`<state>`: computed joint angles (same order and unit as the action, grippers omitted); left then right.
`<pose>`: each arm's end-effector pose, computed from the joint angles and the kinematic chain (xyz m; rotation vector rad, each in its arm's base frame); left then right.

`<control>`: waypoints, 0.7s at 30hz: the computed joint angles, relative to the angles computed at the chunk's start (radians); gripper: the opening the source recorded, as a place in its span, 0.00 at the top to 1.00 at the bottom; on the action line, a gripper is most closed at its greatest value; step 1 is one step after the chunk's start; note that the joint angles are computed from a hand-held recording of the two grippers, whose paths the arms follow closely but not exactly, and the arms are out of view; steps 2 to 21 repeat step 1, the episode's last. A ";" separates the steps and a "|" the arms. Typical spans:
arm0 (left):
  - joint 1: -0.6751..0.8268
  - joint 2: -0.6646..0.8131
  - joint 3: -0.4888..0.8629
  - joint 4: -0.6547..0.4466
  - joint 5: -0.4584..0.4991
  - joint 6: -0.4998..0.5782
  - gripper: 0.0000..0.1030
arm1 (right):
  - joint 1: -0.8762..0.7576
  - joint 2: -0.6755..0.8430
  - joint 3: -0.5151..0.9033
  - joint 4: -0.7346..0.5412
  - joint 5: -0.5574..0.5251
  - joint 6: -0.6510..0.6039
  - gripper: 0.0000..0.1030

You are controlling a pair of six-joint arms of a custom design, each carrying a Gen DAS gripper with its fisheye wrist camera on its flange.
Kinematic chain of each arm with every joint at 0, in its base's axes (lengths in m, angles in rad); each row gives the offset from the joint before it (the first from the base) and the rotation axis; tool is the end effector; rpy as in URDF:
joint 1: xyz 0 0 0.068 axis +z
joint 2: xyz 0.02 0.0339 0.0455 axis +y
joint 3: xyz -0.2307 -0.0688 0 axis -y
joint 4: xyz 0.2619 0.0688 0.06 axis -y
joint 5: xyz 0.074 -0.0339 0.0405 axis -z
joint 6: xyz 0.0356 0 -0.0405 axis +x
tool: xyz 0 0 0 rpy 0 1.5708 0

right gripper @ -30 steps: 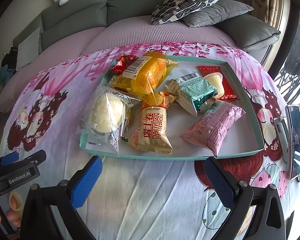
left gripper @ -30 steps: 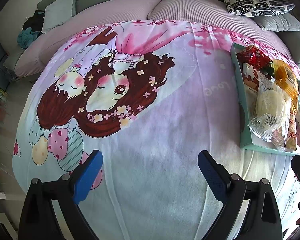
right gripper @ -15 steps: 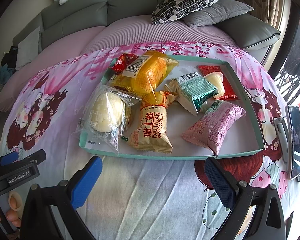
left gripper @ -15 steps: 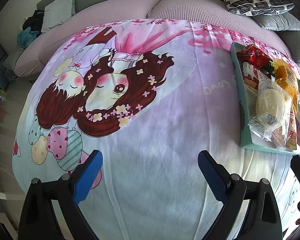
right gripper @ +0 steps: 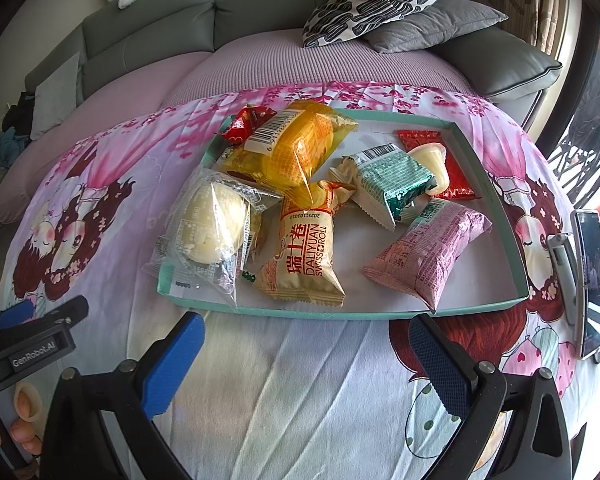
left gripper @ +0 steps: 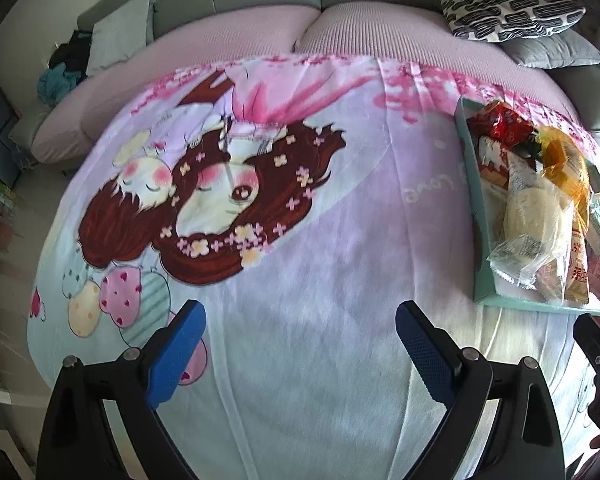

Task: Organize snacks

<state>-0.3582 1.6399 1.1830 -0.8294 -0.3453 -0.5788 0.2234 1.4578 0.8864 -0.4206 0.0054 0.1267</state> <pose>0.3110 -0.1036 0.1788 -0.3675 2.6999 0.2477 0.2991 0.0678 0.1598 -0.1220 2.5649 0.1263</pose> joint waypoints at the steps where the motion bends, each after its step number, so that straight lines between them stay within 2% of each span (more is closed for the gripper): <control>1: 0.000 0.001 -0.001 0.002 0.009 0.003 0.07 | -0.001 -0.002 -0.003 0.001 0.000 -0.001 0.00; 21: 0.000 0.001 -0.001 0.002 0.009 0.003 0.07 | -0.001 -0.002 -0.003 0.001 0.000 -0.001 0.00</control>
